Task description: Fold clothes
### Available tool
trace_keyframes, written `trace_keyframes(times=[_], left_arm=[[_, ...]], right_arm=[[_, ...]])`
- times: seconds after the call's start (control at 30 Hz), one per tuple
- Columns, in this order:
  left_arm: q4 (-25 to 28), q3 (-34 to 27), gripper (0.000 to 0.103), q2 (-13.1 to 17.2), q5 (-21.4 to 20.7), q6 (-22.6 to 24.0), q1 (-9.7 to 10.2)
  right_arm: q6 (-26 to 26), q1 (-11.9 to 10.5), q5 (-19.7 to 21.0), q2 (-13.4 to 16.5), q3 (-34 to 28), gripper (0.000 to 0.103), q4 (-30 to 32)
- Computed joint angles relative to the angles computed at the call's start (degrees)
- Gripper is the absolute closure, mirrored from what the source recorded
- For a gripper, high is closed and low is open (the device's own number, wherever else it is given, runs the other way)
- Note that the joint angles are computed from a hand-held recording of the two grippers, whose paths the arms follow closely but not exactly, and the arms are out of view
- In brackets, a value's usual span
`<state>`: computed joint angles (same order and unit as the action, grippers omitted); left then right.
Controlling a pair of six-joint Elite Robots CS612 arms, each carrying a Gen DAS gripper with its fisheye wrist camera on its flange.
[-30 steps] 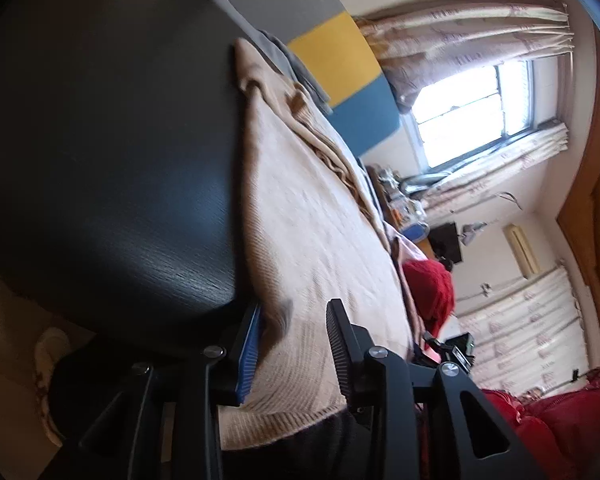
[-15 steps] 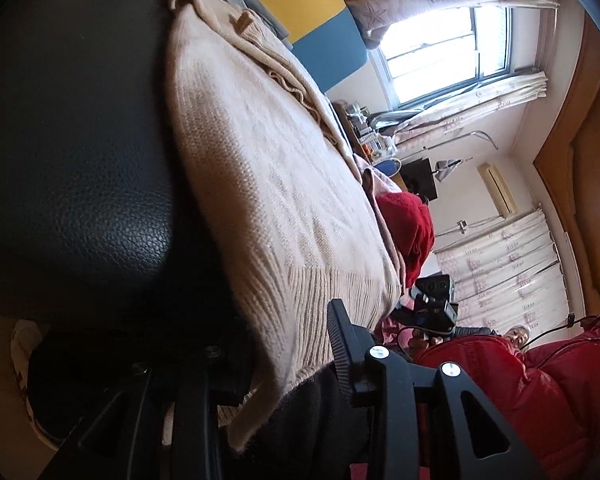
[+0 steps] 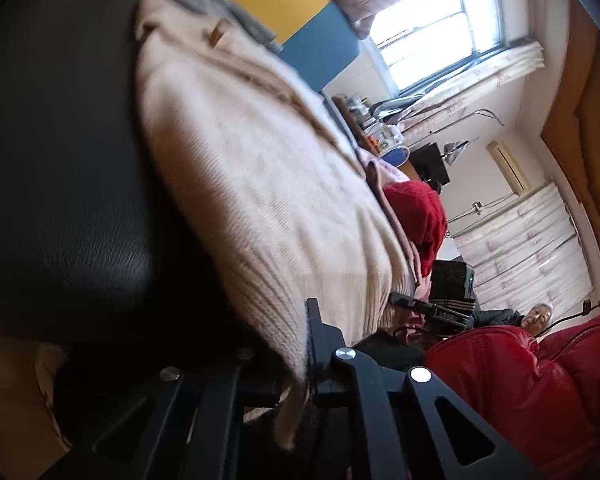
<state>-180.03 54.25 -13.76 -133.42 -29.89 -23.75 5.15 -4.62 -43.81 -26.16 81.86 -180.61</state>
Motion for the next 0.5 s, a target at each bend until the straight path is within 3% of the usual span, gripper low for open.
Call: trace_keyframes(times=[0.1,0.17,0.3,0.5], left_arm=[[-7.0,0.6,0.097,-0.5,1.0,-2.4,0.05],[-13.6,0.4,0.097,-0.3,2.1,-6.3,0.28],[-21.3,-1.4,0.097,0.1,2.3,-11.0,0.63],[-26.2,2.4,0.097,-1.6,-1.4,-14.7,1.15]], right_arm=[[5.5,-0.5,3.9,1.1,-0.6,0.093,-5.8],[12.4,-1.2,6.7,2.2,-1.4,0.093,-13.8],[25.6,-2.2,10.2,4.2,-4.6,0.093,-29.6],[28.4,-2.7,14.4,3.9,-4.0,0.094,-35.5]])
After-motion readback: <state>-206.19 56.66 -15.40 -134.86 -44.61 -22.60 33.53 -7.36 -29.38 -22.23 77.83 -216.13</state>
